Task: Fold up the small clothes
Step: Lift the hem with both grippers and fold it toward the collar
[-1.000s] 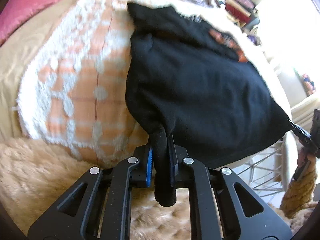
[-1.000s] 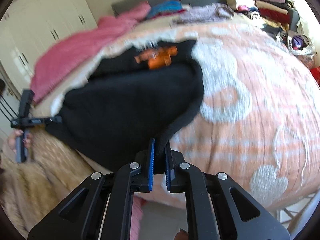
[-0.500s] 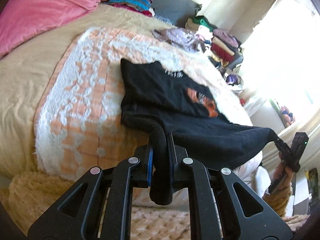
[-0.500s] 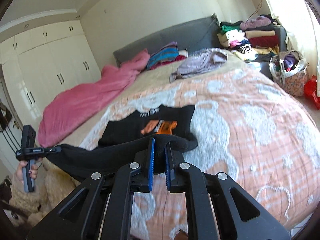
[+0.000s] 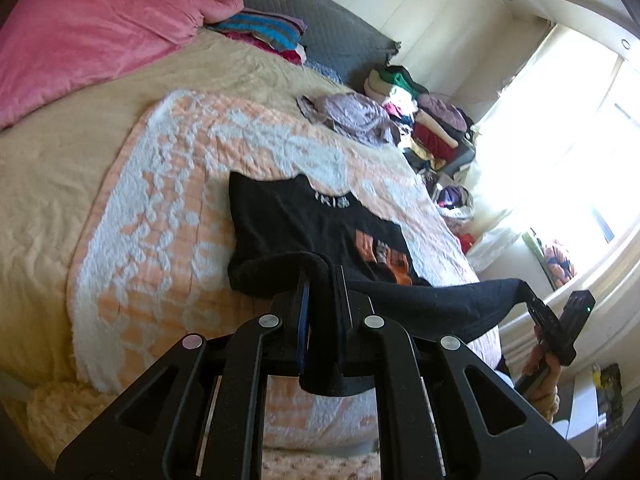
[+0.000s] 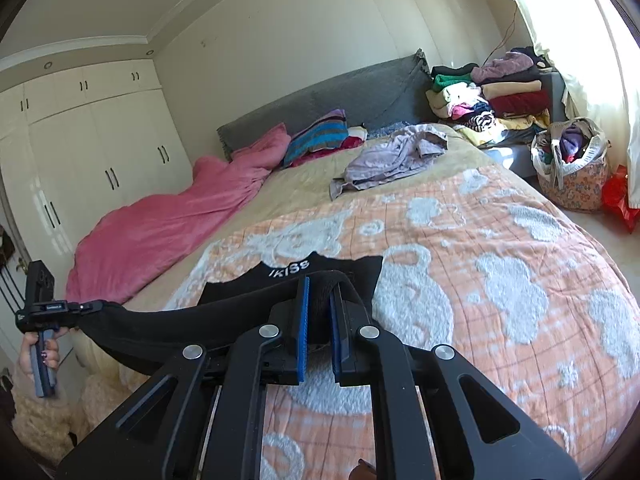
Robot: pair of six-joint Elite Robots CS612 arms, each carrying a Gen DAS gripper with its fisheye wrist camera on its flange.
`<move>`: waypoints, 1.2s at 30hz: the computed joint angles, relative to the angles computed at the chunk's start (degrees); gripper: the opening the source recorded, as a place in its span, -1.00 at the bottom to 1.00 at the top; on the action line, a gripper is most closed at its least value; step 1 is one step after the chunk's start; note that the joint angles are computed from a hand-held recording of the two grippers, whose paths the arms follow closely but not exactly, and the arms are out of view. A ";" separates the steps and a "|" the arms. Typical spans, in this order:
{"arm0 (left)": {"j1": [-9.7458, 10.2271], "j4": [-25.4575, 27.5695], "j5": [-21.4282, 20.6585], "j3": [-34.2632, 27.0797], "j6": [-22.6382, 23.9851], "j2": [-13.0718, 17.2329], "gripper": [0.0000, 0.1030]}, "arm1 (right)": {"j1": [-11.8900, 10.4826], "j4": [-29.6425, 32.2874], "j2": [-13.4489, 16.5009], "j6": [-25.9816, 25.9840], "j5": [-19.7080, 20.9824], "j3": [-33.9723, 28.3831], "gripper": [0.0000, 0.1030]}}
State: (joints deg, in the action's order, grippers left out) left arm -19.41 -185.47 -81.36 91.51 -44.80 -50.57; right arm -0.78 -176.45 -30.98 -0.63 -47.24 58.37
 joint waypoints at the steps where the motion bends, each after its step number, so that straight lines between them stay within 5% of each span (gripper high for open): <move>1: 0.06 0.05 0.40 -0.17 -0.03 0.02 -0.93 | 0.08 0.08 0.35 0.54 -0.19 -0.70 -0.84; 18: 1.99 2.86 0.34 -5.55 -0.75 2.88 -0.93 | 1.27 3.76 4.98 2.82 -2.64 -10.28 -0.84; 36: 3.94 8.24 0.45 -12.72 -1.82 7.44 -0.93 | 2.83 15.83 13.55 1.97 -6.00 -27.35 -0.84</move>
State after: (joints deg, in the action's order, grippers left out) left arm -15.46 -177.22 -80.91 78.79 -46.62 -43.12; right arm 2.05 -160.62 -17.43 1.34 -53.24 31.01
